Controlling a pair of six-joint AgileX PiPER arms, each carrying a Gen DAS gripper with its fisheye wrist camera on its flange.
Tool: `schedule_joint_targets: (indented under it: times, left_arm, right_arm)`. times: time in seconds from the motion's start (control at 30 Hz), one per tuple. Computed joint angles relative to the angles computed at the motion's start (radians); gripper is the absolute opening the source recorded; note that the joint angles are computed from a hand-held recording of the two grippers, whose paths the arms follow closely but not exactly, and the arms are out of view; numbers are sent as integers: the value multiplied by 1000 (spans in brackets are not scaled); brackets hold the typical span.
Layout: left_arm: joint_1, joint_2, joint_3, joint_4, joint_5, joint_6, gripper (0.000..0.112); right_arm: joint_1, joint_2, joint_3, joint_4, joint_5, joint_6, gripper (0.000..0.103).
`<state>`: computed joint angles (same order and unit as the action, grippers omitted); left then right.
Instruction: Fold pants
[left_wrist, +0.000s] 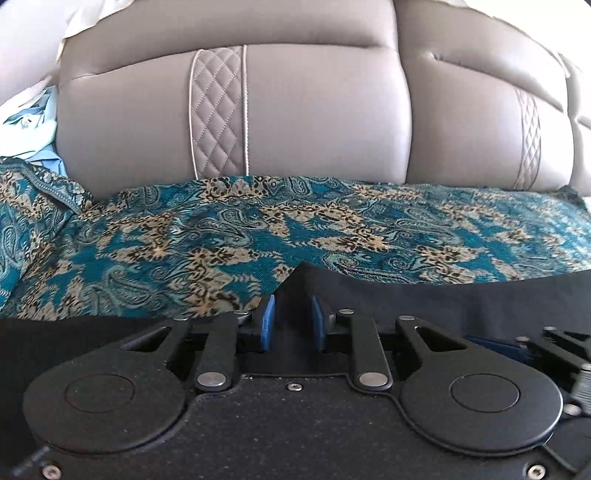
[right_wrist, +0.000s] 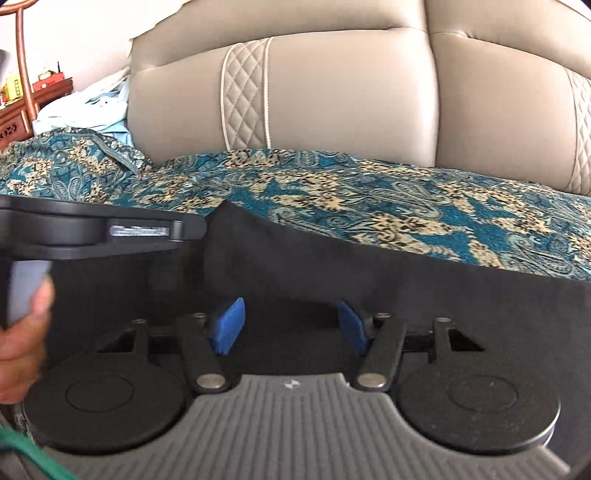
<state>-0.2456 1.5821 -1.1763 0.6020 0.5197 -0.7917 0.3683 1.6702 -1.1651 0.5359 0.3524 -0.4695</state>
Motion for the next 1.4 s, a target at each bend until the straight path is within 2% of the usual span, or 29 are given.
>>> schedule_joint_targets:
  times: [0.17, 0.27, 0.47, 0.53, 0.7, 0.8, 0.87, 0.93, 1.13, 1.4]
  left_arm:
    - [-5, 95, -50, 80, 23, -89, 27]
    - [4, 112, -40, 130, 4, -152, 33]
    - [34, 138, -58, 104, -20, -161, 44]
    - [27, 142, -62, 134, -5, -186, 49]
    - [-18, 116, -71, 159, 77, -200, 47]
    - [-46, 70, -41, 149, 99, -164, 47]
    - [-65, 30, -10, 133, 112, -135, 47]
    - [-81, -19, 31, 109, 120, -98, 48]
    - [-115, -160, 166, 67, 142, -69, 49]
    - [-61, -262, 275, 50, 183, -92, 53]
  right_arm:
    - [-47, 4, 1, 7, -7, -15, 71]
    - [-95, 1, 3, 11, 1, -5, 71]
    - [-198, -11, 28, 47, -3, -29, 71]
    - [-232, -14, 36, 63, -2, -41, 71]
    - [-323, -17, 33, 117, 33, -64, 71]
    - [-405, -6, 6, 214, 120, -146, 72]
    - [-491, 15, -34, 306, 245, -210, 74]
    - [-560, 26, -59, 334, 323, -188, 75]
    - [-786, 64, -193, 196, 514, 41, 79]
    - [-1141, 119, -293, 172, 638, 118, 84]
